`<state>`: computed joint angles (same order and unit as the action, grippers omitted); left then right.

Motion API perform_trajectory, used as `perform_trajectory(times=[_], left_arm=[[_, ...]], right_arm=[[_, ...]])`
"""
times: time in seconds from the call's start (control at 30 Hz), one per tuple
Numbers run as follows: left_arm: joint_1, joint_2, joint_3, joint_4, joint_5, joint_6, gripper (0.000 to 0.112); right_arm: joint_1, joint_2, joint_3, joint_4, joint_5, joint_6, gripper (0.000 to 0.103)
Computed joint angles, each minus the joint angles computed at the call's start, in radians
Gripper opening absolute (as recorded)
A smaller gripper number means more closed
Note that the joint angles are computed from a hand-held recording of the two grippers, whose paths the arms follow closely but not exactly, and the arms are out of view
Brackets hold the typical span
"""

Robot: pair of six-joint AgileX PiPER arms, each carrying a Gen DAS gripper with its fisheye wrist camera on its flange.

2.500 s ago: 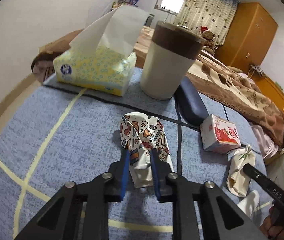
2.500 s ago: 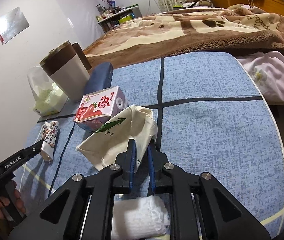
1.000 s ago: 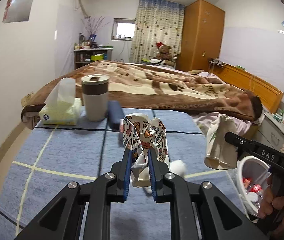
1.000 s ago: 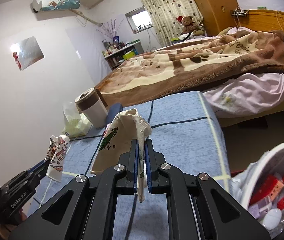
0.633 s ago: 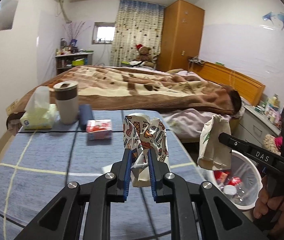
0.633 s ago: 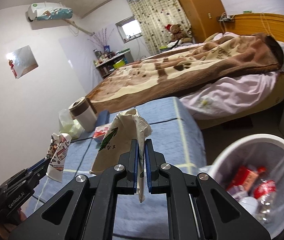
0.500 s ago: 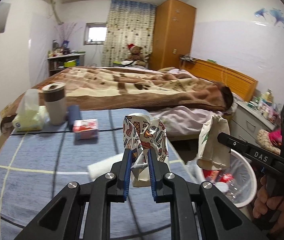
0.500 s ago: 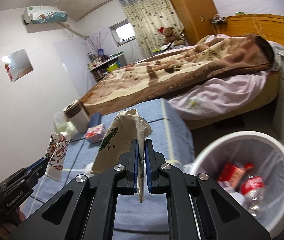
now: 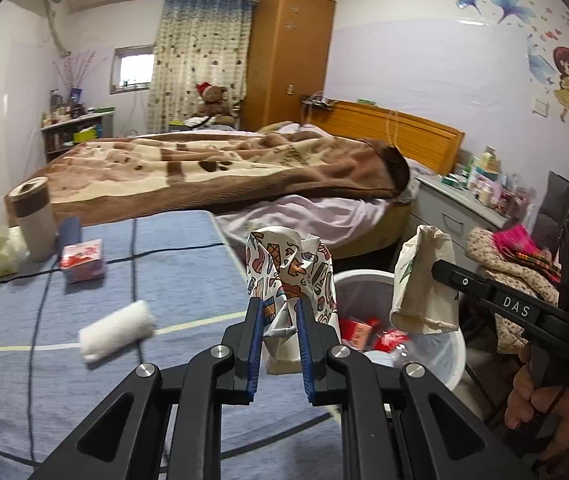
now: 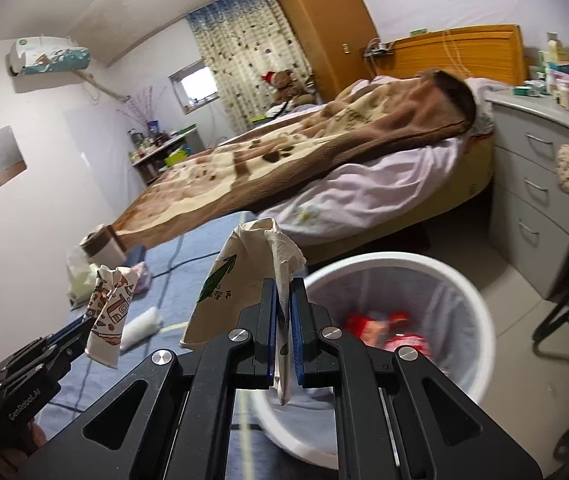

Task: Collect trash
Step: 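Carry the wrapper with the left tool over the wastebasket while the right tool carries the bag, then open the left tool to drop the wrapper in while the right tool drops the bag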

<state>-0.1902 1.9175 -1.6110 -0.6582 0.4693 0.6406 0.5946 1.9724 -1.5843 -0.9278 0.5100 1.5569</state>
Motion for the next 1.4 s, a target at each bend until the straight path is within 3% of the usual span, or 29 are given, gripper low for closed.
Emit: perform_trajectory(times=[0.43,0.67,0.97,1.17,1.3,1.4], left_arm=[[-0.136,0.088,-0.08,0.084,0.038,-0.069,0.017],[-0.18,0.129,-0.131,0.142,0.046,-0.12,0.017],[-0.196,0.199,-0.234,0.175,0.1,-0.163,0.018],[-0.194,0.217,-0.253,0.16,0.107,-0.159,0.044],[-0.184,0.214,-0.251,0.149,0.108,-0.151,0.046],[-0.175,0.205,-0.239,0.146,0.101,-0.147,0.046]], right_arm=[[-0.033,-0.024,0.067,0.009,0.142,-0.028,0.007],[-0.056,-0.041,0.099,0.012,0.155,-0.033,0.007],[-0.087,-0.004,0.052,0.119,0.181,-0.166,0.007],[-0.099,0.007,0.047,0.185,0.175,-0.229,0.009],[-0.093,0.014,0.028,0.192,0.196,-0.253,0.014],[-0.089,0.006,0.031,0.18,0.193,-0.242,0.026]])
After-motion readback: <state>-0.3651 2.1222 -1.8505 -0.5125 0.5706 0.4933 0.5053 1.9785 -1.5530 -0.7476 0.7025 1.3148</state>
